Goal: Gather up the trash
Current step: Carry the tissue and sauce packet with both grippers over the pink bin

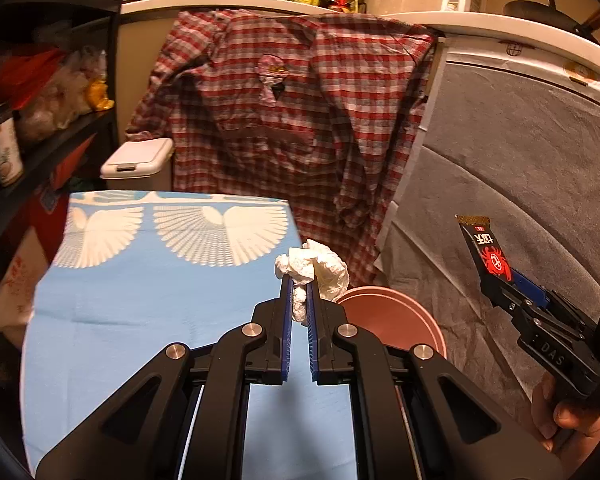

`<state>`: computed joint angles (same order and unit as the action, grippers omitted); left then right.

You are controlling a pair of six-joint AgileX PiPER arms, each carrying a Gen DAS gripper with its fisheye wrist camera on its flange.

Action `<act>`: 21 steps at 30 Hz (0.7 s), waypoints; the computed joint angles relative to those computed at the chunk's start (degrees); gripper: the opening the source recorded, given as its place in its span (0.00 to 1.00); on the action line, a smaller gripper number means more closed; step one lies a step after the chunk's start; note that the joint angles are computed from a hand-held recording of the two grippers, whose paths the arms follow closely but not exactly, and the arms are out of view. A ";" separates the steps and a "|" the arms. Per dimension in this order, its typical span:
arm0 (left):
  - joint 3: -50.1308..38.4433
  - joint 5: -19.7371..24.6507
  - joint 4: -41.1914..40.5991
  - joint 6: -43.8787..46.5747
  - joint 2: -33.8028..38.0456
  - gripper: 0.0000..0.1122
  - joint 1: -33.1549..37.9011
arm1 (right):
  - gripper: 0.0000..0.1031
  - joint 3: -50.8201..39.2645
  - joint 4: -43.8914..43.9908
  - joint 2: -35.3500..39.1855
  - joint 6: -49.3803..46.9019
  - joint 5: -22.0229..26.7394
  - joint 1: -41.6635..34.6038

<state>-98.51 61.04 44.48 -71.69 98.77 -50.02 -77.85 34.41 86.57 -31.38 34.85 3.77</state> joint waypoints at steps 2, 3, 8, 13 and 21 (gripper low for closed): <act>0.71 -2.63 -0.52 -0.59 0.67 0.06 0.83 | 0.50 -0.25 -0.82 0.35 0.49 -0.26 0.07; 1.06 -4.00 -1.41 -0.86 0.98 0.06 1.40 | 0.50 -0.25 -1.33 0.55 0.70 -0.50 0.06; -0.38 -6.92 -3.91 2.00 4.10 0.06 2.25 | 0.50 -0.98 -3.48 2.10 2.51 -1.07 0.42; -1.54 -9.38 -5.95 5.04 7.15 0.06 2.75 | 0.50 -1.72 -5.59 3.76 4.14 -1.74 1.12; -3.13 -13.78 -10.08 9.27 10.38 0.06 4.11 | 0.50 -3.31 -9.10 6.25 8.01 -1.45 1.05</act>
<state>-101.64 47.26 34.40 -62.42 109.15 -45.91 -81.16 25.31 92.82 -23.37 33.39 4.82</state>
